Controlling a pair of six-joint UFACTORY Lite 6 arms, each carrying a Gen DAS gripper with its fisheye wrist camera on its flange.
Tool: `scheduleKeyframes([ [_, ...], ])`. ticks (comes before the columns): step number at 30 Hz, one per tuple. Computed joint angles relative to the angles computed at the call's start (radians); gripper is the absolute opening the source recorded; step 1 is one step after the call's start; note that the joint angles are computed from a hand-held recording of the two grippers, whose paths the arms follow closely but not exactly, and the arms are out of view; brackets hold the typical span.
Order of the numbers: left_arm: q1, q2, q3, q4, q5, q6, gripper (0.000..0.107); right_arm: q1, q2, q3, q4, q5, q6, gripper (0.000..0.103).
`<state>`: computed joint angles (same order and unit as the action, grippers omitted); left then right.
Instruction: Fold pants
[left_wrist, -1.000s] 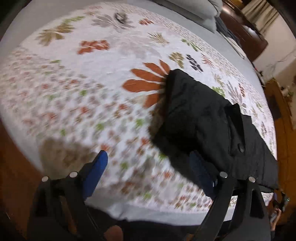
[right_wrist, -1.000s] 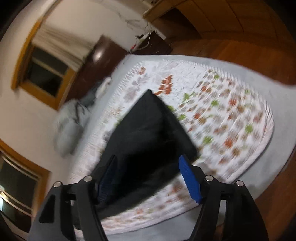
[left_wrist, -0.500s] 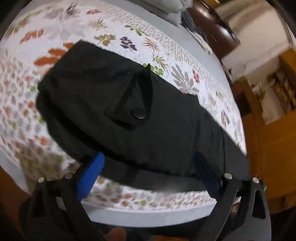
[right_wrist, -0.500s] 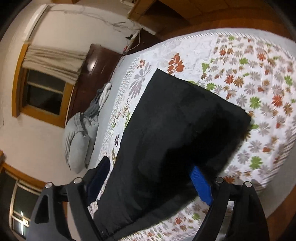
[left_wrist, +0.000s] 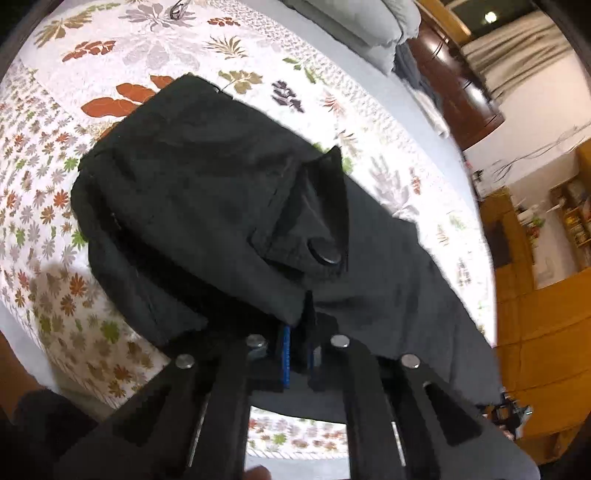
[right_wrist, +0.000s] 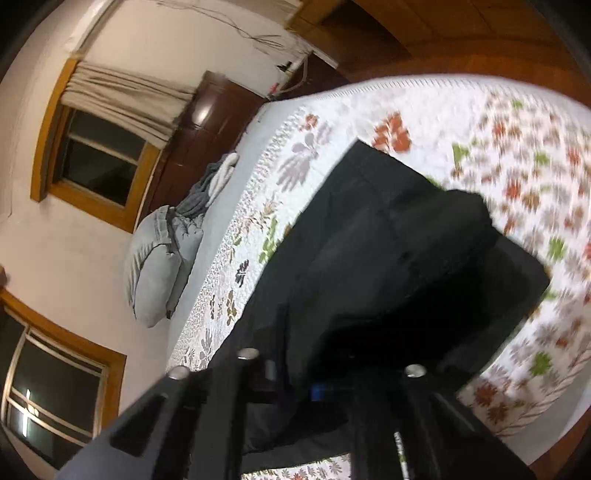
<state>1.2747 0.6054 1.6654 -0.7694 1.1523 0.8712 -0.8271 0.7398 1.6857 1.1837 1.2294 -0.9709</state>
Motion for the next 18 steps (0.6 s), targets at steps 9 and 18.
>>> scheduleKeyframes([
  [9,0.059,0.122,0.11,0.076,0.086,-0.035,0.002,-0.046,0.074,-0.047,-0.082,-0.038,-0.026,0.007],
  [18,0.004,0.112,0.061,0.11,-0.024,0.003,0.004,-0.024,0.082,0.0,-0.123,-0.087,0.008,0.007],
])
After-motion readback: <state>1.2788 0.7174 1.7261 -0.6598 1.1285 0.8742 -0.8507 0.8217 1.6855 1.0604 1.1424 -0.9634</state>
